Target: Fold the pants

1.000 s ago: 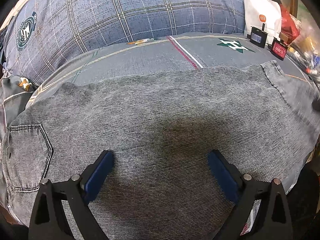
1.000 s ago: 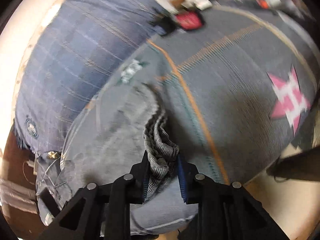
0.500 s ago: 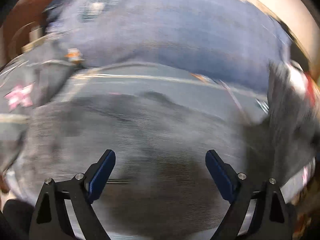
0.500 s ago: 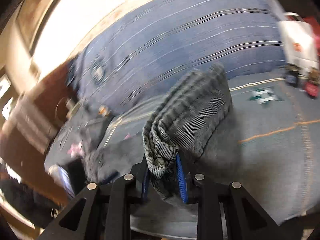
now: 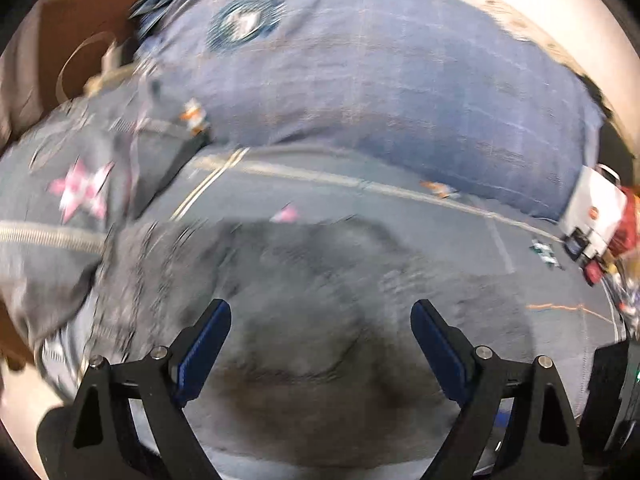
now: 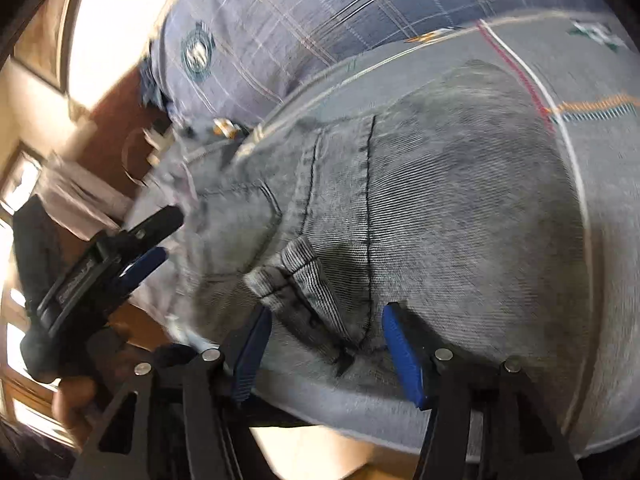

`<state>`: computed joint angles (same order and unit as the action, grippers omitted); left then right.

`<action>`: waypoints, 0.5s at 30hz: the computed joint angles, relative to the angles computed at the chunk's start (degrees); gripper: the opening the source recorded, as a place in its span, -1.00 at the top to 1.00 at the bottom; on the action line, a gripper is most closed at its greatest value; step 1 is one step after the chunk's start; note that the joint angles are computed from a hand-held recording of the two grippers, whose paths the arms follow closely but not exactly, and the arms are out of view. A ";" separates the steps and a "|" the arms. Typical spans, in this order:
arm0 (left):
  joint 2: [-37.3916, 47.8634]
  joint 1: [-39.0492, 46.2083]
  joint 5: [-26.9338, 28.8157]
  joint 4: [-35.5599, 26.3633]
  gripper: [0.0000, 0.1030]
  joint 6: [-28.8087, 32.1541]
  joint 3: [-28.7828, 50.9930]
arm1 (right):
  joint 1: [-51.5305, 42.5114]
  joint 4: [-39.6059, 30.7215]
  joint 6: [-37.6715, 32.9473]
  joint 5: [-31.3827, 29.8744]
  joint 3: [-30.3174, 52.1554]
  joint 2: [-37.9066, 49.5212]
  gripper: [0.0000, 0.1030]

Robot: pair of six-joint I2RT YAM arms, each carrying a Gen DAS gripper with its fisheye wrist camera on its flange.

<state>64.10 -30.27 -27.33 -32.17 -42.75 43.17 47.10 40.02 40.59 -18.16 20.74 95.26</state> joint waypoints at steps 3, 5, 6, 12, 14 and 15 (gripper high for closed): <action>6.25 -2.19 -0.64 1.04 -0.78 2.82 4.77 | -2.07 4.76 1.75 -2.88 -4.10 -0.17 -0.28; 12.73 -1.71 2.64 1.38 -0.78 4.56 6.86 | -4.40 7.91 3.10 -6.20 -6.56 -0.37 -0.28; 15.00 -1.89 3.51 0.87 -0.78 4.67 7.14 | -5.47 9.42 3.66 -7.21 -8.10 -1.05 -0.28; 21.78 -4.84 2.83 2.81 -0.81 2.57 2.19 | -18.02 -0.36 2.34 -13.09 -10.93 -17.83 -0.28; 21.75 -6.05 1.52 2.39 -0.81 2.45 2.16 | -22.16 -3.33 1.47 -18.13 -7.52 -17.55 -0.28; 21.68 -6.41 1.27 2.47 -0.81 2.38 1.96 | -23.45 -3.06 1.82 -20.42 -4.61 -14.64 -0.28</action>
<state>85.78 -36.69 -26.06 -29.70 -40.37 45.13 23.65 36.96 42.41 -38.58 16.13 80.62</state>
